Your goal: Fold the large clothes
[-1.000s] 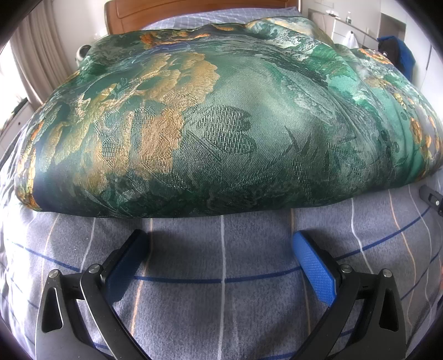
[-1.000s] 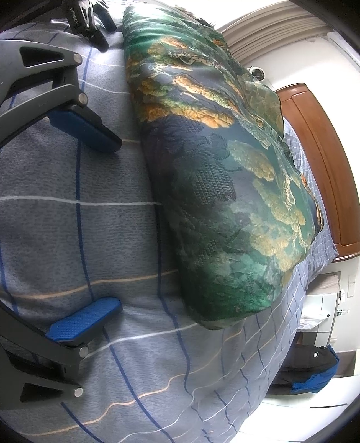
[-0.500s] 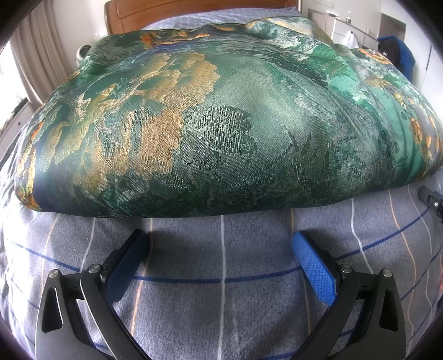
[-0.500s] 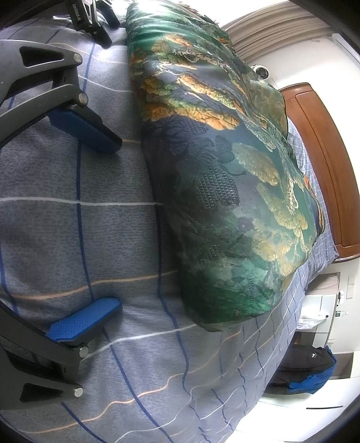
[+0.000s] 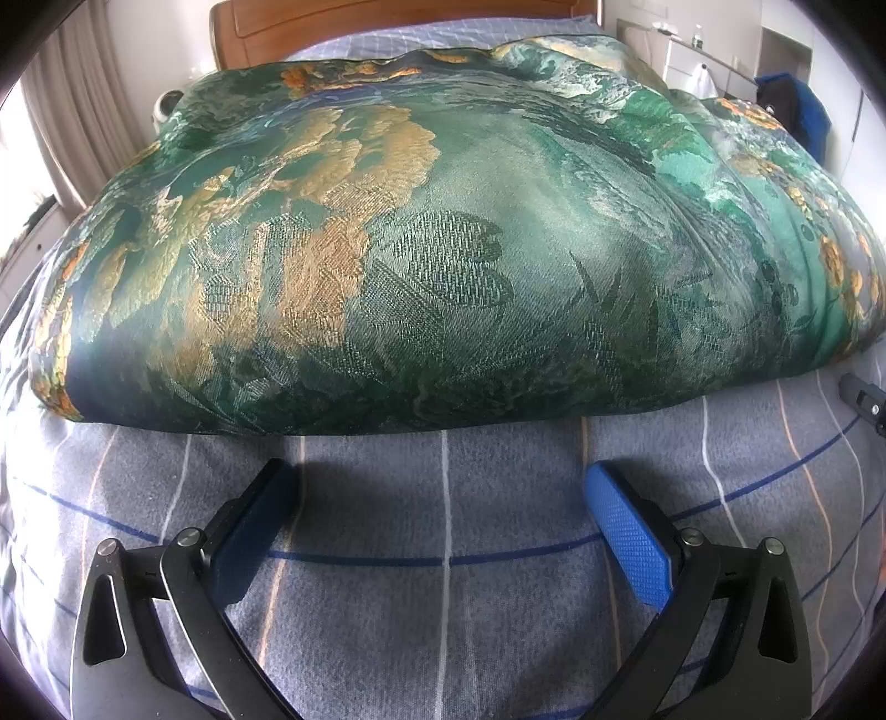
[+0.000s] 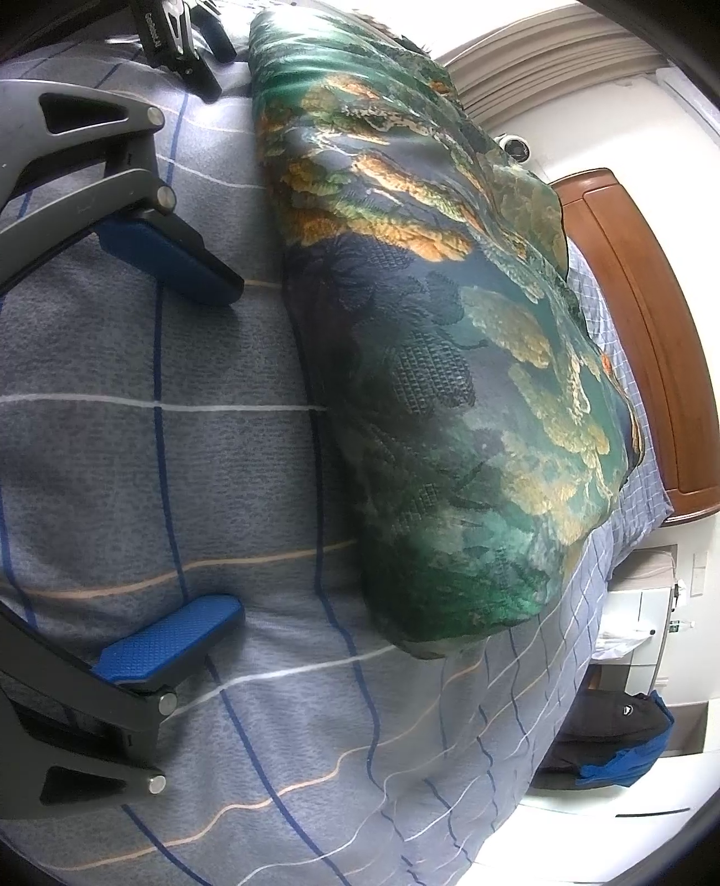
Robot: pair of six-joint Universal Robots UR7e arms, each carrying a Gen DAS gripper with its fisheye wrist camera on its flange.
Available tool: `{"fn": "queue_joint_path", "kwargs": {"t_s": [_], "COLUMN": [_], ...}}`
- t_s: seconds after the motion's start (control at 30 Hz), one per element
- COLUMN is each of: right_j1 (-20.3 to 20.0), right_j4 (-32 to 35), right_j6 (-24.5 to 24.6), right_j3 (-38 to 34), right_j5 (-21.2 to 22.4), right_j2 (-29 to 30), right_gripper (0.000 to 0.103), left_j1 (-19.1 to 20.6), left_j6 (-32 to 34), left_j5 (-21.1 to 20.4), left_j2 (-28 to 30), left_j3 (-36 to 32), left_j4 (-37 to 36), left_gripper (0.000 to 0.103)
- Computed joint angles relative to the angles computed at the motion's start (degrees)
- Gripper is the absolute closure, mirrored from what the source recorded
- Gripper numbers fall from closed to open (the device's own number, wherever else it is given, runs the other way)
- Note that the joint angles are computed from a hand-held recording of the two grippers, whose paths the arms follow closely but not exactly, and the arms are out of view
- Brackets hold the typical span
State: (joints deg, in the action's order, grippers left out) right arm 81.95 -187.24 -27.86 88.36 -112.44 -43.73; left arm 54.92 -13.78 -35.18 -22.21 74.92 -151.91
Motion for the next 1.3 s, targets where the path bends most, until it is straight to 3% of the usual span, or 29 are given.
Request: {"fn": "queue_joint_path", "kwargs": {"t_s": [0.33, 0.5, 0.63, 0.73, 0.83, 0.9, 1.0, 1.1, 1.2, 1.23, 1.27, 1.3], "right_j1": [-0.2, -0.1, 0.3, -0.2, -0.7, -0.7, -0.2, 1.2, 1.2, 0.6, 0.2, 0.3], "right_j4": [0.0, 1.2, 7.1, 10.0, 10.0, 13.4, 24.7, 34.3, 42.7, 46.8, 49.6, 50.0], "right_j6": [0.0, 0.3, 1.5, 2.7, 3.0, 4.4, 7.0, 7.3, 10.1, 11.8, 13.0, 12.5], "right_j3": [0.6, 0.3, -0.5, 3.1, 4.2, 1.0, -8.7, -20.5, -29.2, -30.7, -31.7, -31.6], "right_j5": [0.4, 0.2, 0.2, 4.7, 8.6, 11.1, 14.6, 11.6, 9.2, 9.6, 9.9, 9.5], "right_j2": [-0.6, -0.8, -2.5, -8.1, -12.0, -13.2, -11.3, -5.5, -0.4, 0.3, 0.9, 1.0], "right_gripper": [0.000, 0.000, 0.000, 0.001, 0.000, 0.000, 0.002, 0.024, 0.028, 0.047, 0.079, 0.080], "left_j1": [-0.1, 0.2, 0.4, 0.2, -0.2, -0.4, -1.0, -1.6, -1.6, -1.6, -1.8, -1.8], "left_j6": [-0.1, -1.9, -5.2, -6.1, -4.3, -4.2, -3.6, -3.5, -2.3, -1.7, -1.5, -1.3], "left_j5": [0.1, -0.6, -3.1, -5.7, -7.5, -7.7, -6.7, -6.7, -8.2, -8.5, -8.7, -8.8], "left_j2": [0.3, 0.2, -1.3, -3.4, -5.8, -6.8, -7.7, -8.6, -10.1, -10.6, -11.1, -11.5], "left_j3": [0.2, -1.6, -2.2, -1.1, 3.2, 5.8, 9.1, 11.6, 15.1, 16.1, 17.1, 17.8], "left_j4": [-0.6, 3.6, 10.4, 15.3, 11.3, 7.8, 3.5, 0.9, -3.4, -4.2, -4.8, -5.0], "left_gripper": [0.000, 0.000, 0.000, 0.000, 0.000, 0.000, 0.000, 0.000, 0.000, 0.000, 0.000, 0.000]}}
